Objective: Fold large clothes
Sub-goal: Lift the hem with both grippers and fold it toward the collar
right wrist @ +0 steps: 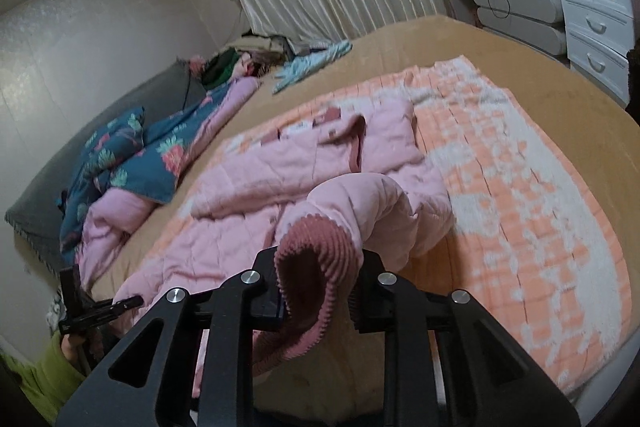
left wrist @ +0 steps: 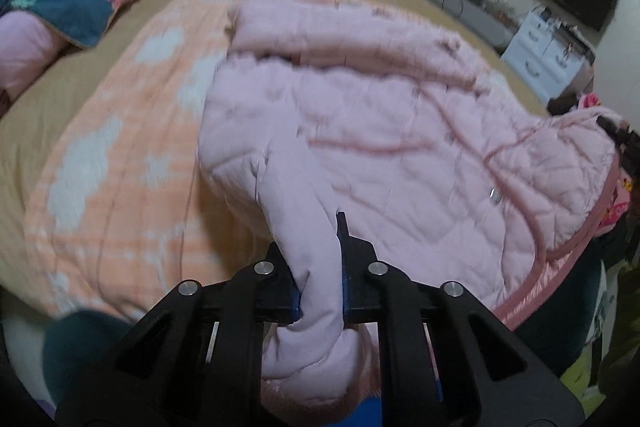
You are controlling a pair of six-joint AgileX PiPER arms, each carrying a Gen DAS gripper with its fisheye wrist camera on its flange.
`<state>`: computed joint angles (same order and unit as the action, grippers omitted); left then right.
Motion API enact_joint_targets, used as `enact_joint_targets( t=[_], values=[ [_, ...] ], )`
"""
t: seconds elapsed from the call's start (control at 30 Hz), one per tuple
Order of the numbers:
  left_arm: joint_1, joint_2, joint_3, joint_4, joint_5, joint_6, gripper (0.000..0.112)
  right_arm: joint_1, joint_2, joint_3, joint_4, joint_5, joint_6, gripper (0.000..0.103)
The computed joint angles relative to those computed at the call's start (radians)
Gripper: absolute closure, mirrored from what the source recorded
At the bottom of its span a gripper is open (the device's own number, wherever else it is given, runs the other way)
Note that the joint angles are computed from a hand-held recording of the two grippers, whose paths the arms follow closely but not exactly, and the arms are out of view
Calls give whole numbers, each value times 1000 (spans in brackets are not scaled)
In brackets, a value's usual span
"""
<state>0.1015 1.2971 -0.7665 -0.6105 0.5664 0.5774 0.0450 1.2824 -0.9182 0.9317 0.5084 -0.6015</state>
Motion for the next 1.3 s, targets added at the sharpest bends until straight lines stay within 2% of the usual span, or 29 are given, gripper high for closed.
enact_joint_targets(
  t=[0.3, 0.47, 1.0, 1.17, 1.3],
  values=[
    [-31, 59, -165, -53, -20, -24, 106, -35, 64, -101, 92, -8, -22, 83],
    [-29, 100, -257, -48, -12, -57, 106, -37, 91, -164, 56, -5, 28, 84],
    [-57, 235, -537, 106, 42, -230, 106, -43, 215, -383, -69, 25, 213, 84],
    [-80, 297, -638, 209, 33, -317, 105, -60, 282, -468, -36, 49, 233, 84],
    [-92, 354, -725, 301, 35, -398, 105, -62, 349, -568, -71, 63, 296, 84]
  ],
)
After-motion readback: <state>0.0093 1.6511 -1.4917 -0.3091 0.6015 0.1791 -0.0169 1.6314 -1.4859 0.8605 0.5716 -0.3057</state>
